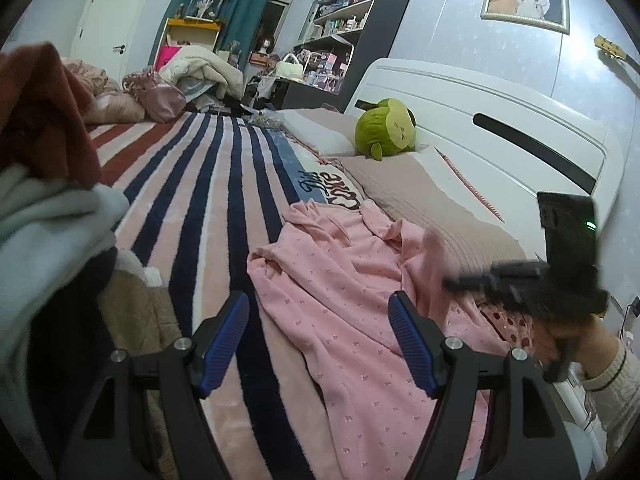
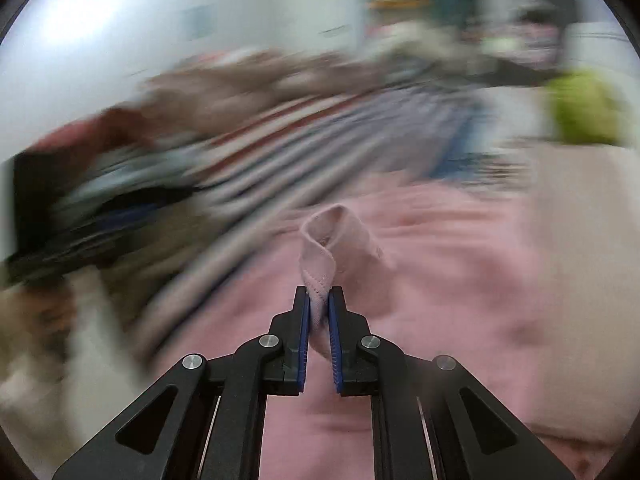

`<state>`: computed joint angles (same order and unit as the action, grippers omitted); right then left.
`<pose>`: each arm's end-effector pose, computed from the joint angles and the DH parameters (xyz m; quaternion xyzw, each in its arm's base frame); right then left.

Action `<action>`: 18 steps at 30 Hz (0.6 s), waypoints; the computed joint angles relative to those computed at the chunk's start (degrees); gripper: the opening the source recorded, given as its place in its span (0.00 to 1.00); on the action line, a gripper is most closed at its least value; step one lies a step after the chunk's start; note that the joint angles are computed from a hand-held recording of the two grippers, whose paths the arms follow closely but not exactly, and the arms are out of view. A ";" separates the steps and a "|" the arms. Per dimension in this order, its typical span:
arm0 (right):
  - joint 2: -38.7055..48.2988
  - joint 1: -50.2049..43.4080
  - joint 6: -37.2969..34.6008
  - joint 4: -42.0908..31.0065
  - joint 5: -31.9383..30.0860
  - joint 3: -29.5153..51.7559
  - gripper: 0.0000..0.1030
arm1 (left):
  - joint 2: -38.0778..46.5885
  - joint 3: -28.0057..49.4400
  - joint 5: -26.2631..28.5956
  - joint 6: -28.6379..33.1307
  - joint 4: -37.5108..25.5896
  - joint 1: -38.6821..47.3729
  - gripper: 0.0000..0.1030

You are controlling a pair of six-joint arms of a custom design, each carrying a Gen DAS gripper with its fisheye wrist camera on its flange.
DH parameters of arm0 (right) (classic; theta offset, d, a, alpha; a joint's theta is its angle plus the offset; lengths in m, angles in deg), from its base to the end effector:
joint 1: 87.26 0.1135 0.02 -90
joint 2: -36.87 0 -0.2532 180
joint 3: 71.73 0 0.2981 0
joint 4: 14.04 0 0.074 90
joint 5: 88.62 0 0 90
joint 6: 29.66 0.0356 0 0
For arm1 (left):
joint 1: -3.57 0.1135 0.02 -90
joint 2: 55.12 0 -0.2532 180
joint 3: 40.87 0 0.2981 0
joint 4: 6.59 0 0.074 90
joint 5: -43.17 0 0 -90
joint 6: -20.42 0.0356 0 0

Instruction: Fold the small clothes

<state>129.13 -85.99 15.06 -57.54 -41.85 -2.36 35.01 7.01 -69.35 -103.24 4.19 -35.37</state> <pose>0.3440 0.0320 0.1590 -0.4288 0.8062 0.2630 0.3114 0.2671 -0.1983 0.1105 -0.0559 0.8591 -0.1466 0.4872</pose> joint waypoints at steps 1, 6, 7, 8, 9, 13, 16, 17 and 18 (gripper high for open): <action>0.19 1.49 -3.23 -4.65 -0.01 0.45 0.04 | -0.75 -0.44 -0.37 0.09 -0.14 -0.31 0.67; 8.25 9.32 -16.05 -22.79 6.04 2.59 0.08 | -2.95 -1.69 -0.80 0.08 -1.54 -1.76 0.71; 7.76 9.76 -15.22 -21.11 7.48 1.30 0.09 | -2.41 -1.46 0.02 0.20 -1.69 -1.92 0.71; 7.42 9.61 -14.20 -19.65 8.27 0.61 0.11 | -1.68 -1.24 0.83 0.30 -1.61 -2.11 0.71; 7.17 8.29 -13.24 -19.28 7.83 0.55 0.17 | -0.93 -0.94 1.44 0.24 -1.77 -2.36 0.71; 4.13 -0.86 -14.48 -21.53 2.14 1.52 0.50 | 2.99 0.90 3.69 -0.46 -3.53 -3.59 0.72; 4.03 -9.43 -14.97 -22.01 -0.28 3.69 0.51 | 8.12 3.05 7.78 -1.25 -2.66 -4.27 0.72; 4.68 -12.64 -13.39 -20.12 -0.27 4.14 0.52 | 10.68 4.88 8.05 -1.42 -3.30 -4.69 0.72; 5.23 -14.59 -10.56 -16.69 0.77 4.31 0.54 | 12.79 6.68 7.82 -1.69 -4.21 -5.06 0.72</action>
